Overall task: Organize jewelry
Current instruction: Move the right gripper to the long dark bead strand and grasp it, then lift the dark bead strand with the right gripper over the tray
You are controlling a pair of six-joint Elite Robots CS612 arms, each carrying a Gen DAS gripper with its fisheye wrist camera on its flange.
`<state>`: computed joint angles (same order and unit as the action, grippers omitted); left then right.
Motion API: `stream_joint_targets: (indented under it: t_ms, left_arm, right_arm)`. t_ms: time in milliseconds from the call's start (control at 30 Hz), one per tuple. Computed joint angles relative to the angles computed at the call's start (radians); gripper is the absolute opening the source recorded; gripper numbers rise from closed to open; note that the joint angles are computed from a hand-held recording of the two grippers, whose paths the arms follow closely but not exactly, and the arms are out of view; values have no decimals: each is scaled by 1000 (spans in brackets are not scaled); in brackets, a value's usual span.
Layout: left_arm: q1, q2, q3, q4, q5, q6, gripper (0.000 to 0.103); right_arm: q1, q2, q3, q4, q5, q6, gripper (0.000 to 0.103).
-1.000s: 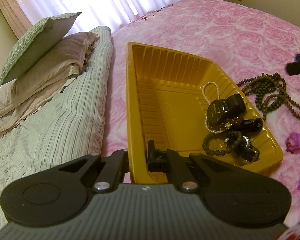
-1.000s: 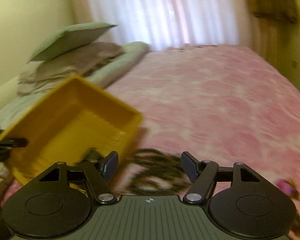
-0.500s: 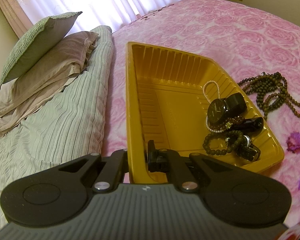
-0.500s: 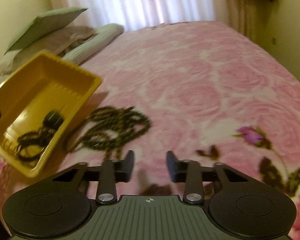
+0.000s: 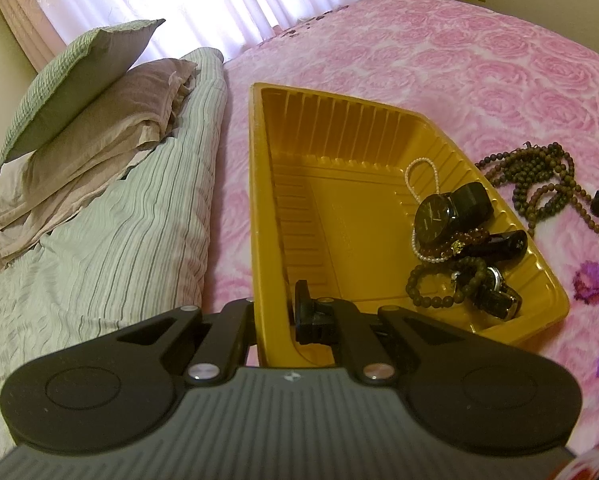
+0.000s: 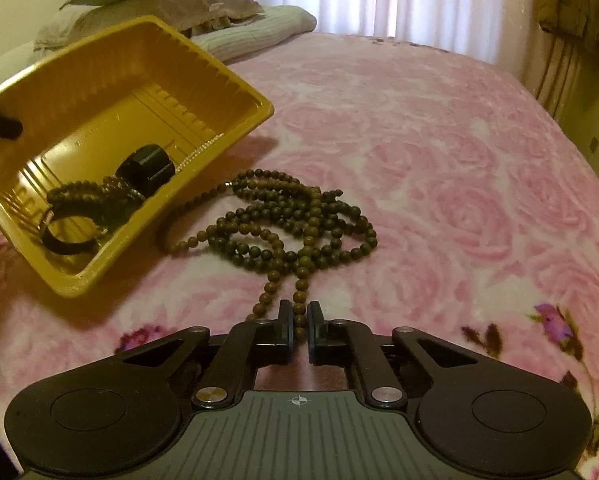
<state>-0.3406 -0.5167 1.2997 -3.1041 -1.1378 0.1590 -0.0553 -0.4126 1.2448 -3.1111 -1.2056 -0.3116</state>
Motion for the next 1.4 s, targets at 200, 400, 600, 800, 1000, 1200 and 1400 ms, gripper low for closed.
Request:
stream_joint_targets:
  t_ms: [200,400,600,800,1000,1200,1400]
  left_arm:
    - [1,0,0,0,-2,-1,4]
    - [1,2,-2,-2,-4,-4,4]
    - [1,1,-3,0,-5,-5,4]
    - [1,0,-3,-1,-6,-6,4]
    - [0,0,-3,-2,-7,-7,4]
    - [1,-2,-1,-6,-14,-12,4]
    - [3,-2,1,-10,-20,-14,4]
  right_arm:
    - [-13,-31,8,-82,21,11,6]
    - [-24,-60,-9,-175,65,-14,6]
    - [-23,-84,-16,-241,96,-61,6]
    - [-16,-96,-26,-240,121,-107,6]
    - [-6,-108,-39,-235,182,-145,6]
    - [11,-113,-70,-214,271,-149,6]
    - [42,-106,-104,-119,340,-240,6]
